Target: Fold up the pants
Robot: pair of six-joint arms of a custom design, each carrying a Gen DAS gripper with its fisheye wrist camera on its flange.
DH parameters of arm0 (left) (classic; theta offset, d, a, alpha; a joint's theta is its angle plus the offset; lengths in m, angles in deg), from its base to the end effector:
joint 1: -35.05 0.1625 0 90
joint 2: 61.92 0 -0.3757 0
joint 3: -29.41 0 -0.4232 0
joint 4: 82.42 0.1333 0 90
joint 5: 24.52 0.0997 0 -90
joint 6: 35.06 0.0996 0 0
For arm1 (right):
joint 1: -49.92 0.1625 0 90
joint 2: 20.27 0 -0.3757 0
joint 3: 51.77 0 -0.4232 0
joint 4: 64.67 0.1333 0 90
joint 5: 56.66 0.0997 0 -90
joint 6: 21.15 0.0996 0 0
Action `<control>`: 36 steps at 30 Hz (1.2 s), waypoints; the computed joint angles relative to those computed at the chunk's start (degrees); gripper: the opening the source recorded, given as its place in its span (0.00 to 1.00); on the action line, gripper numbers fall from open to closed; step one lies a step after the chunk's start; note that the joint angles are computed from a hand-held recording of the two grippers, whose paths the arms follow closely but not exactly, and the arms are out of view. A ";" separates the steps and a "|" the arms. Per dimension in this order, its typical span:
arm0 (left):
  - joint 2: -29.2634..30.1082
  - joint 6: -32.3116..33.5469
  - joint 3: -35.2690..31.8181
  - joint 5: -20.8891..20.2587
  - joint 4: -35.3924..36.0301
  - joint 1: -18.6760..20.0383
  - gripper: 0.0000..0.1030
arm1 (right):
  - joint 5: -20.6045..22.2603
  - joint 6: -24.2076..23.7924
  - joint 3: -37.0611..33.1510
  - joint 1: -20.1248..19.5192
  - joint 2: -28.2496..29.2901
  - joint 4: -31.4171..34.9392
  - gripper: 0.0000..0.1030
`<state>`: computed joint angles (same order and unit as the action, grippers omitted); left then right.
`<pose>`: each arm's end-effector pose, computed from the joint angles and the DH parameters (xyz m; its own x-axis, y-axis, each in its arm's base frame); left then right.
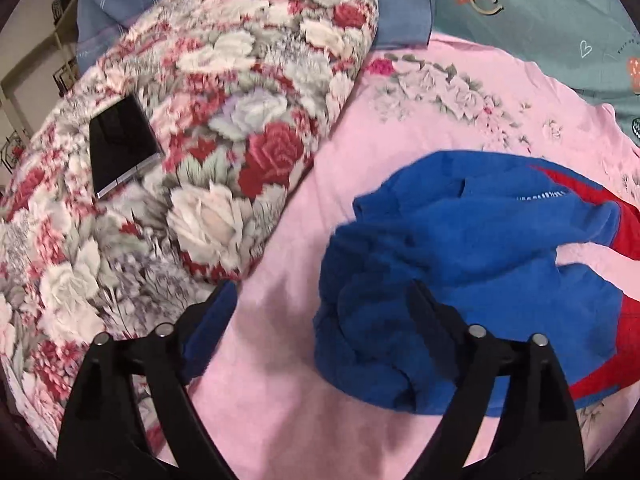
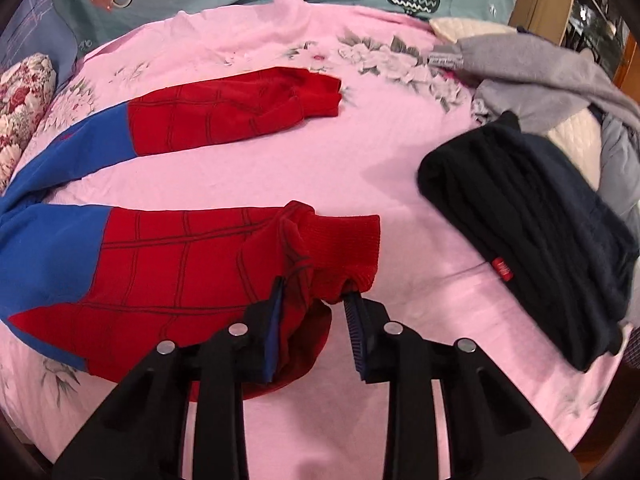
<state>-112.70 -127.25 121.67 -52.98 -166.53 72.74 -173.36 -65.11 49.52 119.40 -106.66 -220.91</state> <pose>-0.3296 -0.5338 0.0678 -0.5440 -0.4433 -0.7125 0.1999 0.7562 -0.6231 -0.1149 -0.5596 0.4509 -0.6657 0.0558 0.7441 -0.3378 0.8666 -0.3672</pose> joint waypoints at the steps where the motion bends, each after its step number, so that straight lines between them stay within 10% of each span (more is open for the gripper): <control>1: 0.82 0.00 -1.30 0.37 1.72 0.35 0.89 | -2.79 -1.03 -0.39 0.51 0.50 -0.30 0.40; 3: 2.33 1.18 -4.13 0.02 3.98 1.57 0.89 | -11.78 -4.97 -1.45 1.71 3.88 -3.62 0.72; 5: 1.96 1.12 -4.98 2.50 5.07 1.37 0.89 | -15.24 -12.14 -1.41 2.72 7.00 -14.39 0.75; 10: 4.62 3.50 -11.48 7.73 7.77 3.28 0.92 | -0.98 -3.55 -4.77 4.11 6.47 -15.63 0.99; 15: 11.08 20.75 -17.91 1.58 -4.15 8.68 0.89 | 5.52 6.14 -14.53 6.83 13.24 -4.72 0.99; 21: 10.30 34.91 -13.82 -10.72 -25.04 12.65 0.56 | 6.16 8.23 -21.87 10.14 21.10 5.64 0.99; 23: 10.33 36.00 -13.43 -10.02 -25.44 12.44 0.54 | 7.15 6.30 -22.30 11.15 22.48 5.68 0.99; 26: 9.96 35.76 -13.07 -9.02 -25.44 12.06 0.09 | 8.59 0.05 -25.07 13.36 25.99 7.89 0.97; 29: 7.45 34.66 -10.62 -13.01 -32.10 12.75 0.03 | 1.82 -5.91 -28.90 15.94 31.43 8.86 0.62; 36: 8.43 36.15 -11.05 -10.59 -30.86 11.94 0.03 | -9.38 -25.32 -32.96 17.48 40.64 1.42 0.61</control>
<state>-104.26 -91.10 110.62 -63.56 -197.39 84.69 -182.74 -90.43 16.57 136.88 -66.02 -219.49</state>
